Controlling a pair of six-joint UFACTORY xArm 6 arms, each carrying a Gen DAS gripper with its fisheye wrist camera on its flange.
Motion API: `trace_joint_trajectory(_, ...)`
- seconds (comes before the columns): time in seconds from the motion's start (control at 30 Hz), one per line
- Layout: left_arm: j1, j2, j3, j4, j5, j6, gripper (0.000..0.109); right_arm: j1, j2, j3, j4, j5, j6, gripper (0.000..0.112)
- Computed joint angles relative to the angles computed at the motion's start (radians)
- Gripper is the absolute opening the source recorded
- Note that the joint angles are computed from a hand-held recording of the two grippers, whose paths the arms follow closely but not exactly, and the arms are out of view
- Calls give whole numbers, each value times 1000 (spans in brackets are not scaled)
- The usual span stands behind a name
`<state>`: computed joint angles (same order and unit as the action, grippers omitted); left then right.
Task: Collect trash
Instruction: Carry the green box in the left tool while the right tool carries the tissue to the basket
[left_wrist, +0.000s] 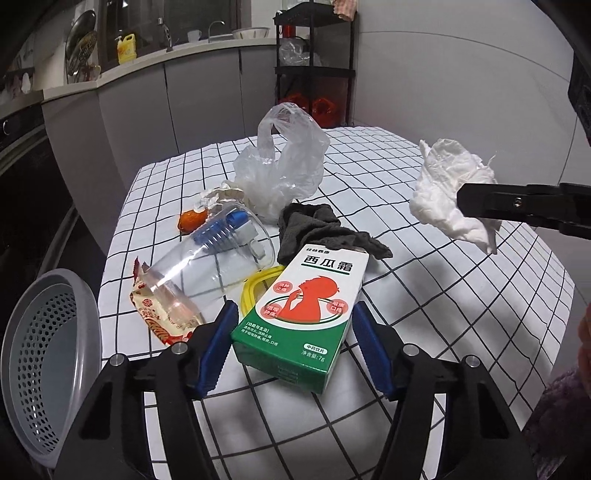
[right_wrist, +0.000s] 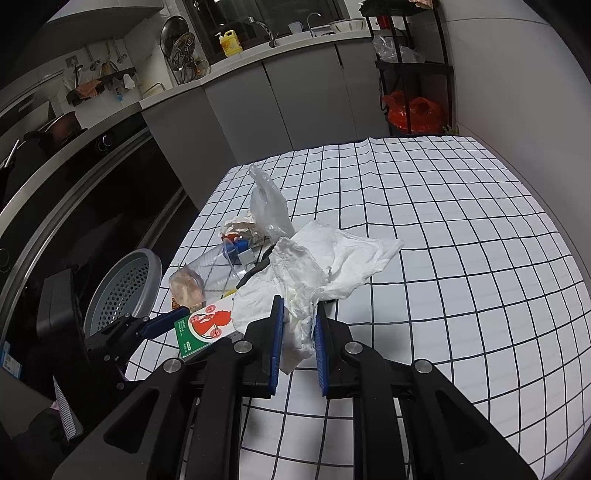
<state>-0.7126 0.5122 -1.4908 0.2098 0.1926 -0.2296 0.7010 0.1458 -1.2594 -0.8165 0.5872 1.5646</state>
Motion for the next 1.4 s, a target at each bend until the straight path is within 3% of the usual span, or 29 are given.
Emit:
trace_joint_trajectory(0.43,23,-92,104,-27,-58,-13,57,5,20,-21,3,-1,-5,15)
trace_joint_trajectory(1.13,73,-202,211,44,-126,-120,56,11,92,-103,36,-9,-60,15)
trace_joint_trajectory(1.4,127,-243,239,242,-137,-317,56,21,138,-167,47,-20,-91,15)
